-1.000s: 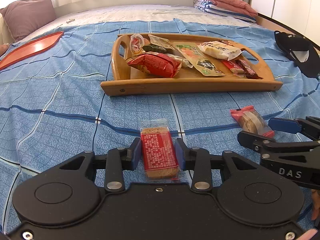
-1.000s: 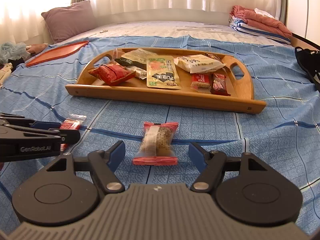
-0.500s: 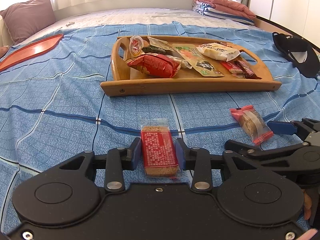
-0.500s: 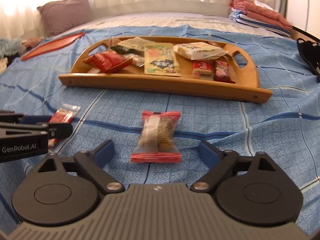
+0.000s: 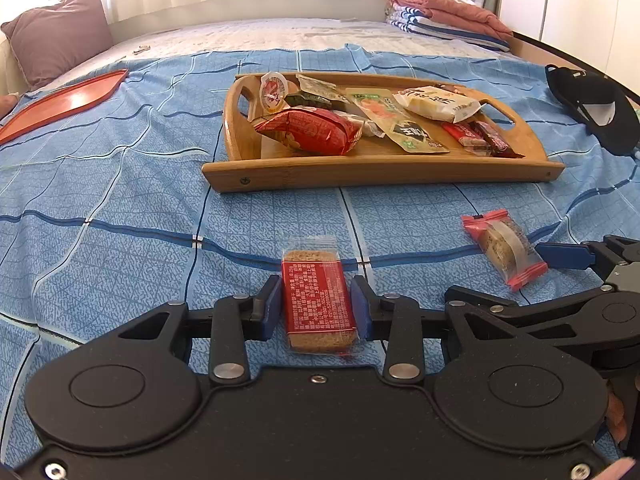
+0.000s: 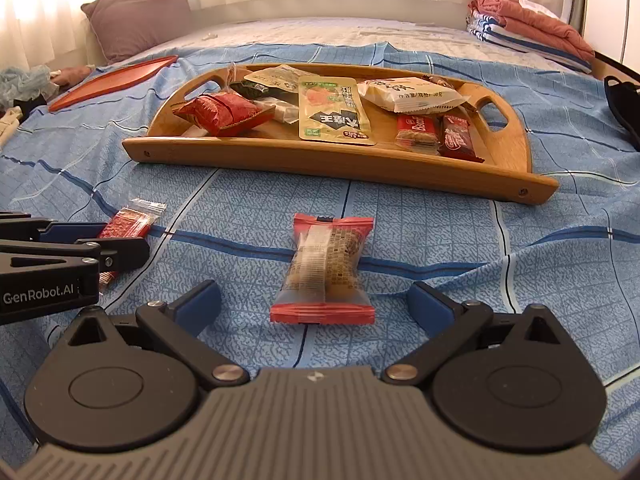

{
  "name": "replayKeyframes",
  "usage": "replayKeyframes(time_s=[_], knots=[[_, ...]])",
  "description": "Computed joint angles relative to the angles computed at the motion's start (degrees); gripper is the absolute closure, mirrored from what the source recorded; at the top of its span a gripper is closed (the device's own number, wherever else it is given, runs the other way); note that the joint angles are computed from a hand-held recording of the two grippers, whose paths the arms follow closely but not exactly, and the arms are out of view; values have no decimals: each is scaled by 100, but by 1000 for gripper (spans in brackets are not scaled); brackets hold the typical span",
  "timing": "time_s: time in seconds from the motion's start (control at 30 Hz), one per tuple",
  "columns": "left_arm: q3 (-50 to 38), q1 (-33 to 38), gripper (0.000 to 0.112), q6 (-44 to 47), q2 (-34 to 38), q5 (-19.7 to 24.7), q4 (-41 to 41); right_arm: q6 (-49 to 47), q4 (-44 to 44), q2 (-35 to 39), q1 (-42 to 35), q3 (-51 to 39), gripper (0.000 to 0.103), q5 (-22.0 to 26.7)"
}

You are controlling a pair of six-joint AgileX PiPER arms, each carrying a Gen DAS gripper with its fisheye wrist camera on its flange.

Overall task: Organize snacks
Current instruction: 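Grasp the wrapped pastry with the right tool while the left tool holds the red cake, then carry the red cake and pastry onto the wooden tray and lower them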

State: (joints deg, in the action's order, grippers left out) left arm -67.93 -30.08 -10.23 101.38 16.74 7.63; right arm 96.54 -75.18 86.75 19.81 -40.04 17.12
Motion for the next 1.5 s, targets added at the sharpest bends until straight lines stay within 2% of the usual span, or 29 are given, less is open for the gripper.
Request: replayKeyframes(time_s=[0.1, 0.17, 0.23, 0.33, 0.43, 0.47, 0.5, 0.7, 0.93, 1.3, 1.5], knots=[[33, 14, 77, -32, -15, -50, -4, 407, -370, 6, 100, 50, 1, 125], [106, -27, 78, -314, -56, -111, 289, 727, -639, -12, 190, 110, 1, 240], [220, -83, 79, -663, -118, -198, 676, 763, -653, -63, 202, 138, 5, 221], [293, -78, 80, -606, -202, -221, 539, 752, -596, -164, 312, 173, 13, 351], [265, 14, 80, -6, -254, -160, -164, 1049, -731, -301, 550, 271, 32, 731], [251, 41, 80, 95, -264, -138, -299, 1236, -836, -353, 604, 319, 45, 835], [223, 66, 80, 148, -266, -120, -368, 1294, -842, -399, 644, 342, 53, 920], [131, 168, 80, 501, -377, -90, -718, 1541, -1128, -571, 804, 441, 53, 1174], [-146, 214, 80, 664, -463, 4, -813, 1537, -1068, -918, 626, 314, 53, 1040], [-1110, 399, 80, 1033, -140, 468, -1304, 346, -209, -1184, -235, -303, 54, 588], [-1914, 478, 80, 1416, 250, 823, -1781, -1149, 1162, -1055, -893, -827, 54, 163]])
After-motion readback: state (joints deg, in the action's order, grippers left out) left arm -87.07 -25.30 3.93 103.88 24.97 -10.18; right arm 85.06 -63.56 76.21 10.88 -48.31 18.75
